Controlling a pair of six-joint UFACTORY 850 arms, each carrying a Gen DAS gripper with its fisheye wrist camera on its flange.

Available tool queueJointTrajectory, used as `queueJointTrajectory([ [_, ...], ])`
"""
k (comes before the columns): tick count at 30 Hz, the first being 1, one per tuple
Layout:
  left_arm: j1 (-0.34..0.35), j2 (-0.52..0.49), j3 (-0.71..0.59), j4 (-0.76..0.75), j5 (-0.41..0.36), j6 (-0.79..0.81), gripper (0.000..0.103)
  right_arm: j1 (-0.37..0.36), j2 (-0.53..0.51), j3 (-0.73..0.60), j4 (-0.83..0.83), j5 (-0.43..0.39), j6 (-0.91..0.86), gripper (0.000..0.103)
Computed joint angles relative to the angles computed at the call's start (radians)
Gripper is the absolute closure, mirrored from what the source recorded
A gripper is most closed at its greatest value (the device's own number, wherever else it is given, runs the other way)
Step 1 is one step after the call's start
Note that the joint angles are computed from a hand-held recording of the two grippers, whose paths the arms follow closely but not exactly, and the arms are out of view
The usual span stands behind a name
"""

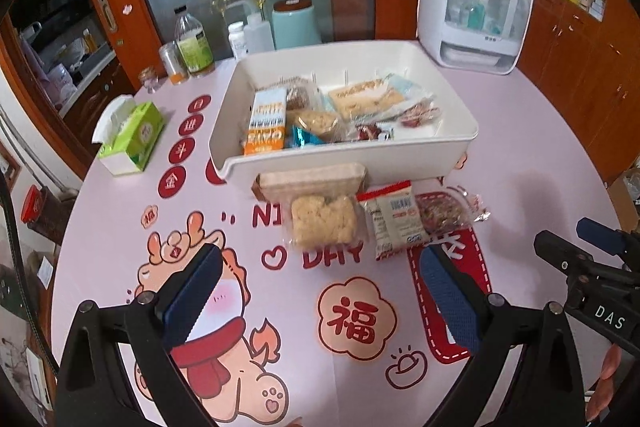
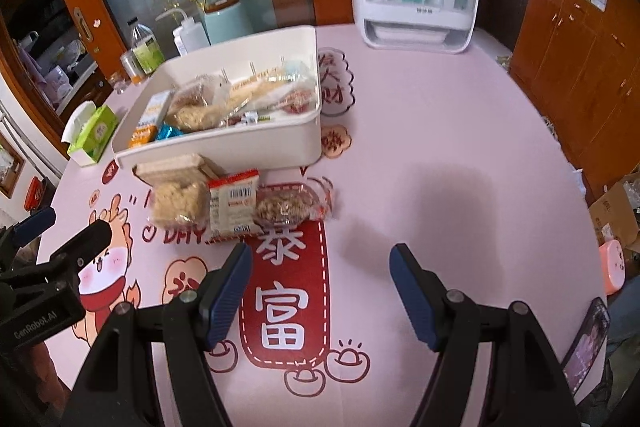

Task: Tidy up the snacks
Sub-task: 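Pull both grippers back from the tray toward the remaining snacks, then lower the right gripper onto the clear nut bag beside the tray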

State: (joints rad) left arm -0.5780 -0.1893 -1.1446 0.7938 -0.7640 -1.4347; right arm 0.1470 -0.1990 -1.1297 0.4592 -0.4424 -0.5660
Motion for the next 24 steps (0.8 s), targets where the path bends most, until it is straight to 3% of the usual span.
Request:
queueJointTrajectory([
  [14, 0.08, -0.039, 0.032, -0.124, 0.083, 0.062, 0.004, -0.07, -0.136, -0.068, 0.167, -0.114, -0.092, 0.031],
  [24, 0.168, -0.077, 0.042, -0.242, 0.176, 0.138, 0.005, -0.031, -0.241, -0.174, 0.191, -0.153, -0.077, 0.031],
])
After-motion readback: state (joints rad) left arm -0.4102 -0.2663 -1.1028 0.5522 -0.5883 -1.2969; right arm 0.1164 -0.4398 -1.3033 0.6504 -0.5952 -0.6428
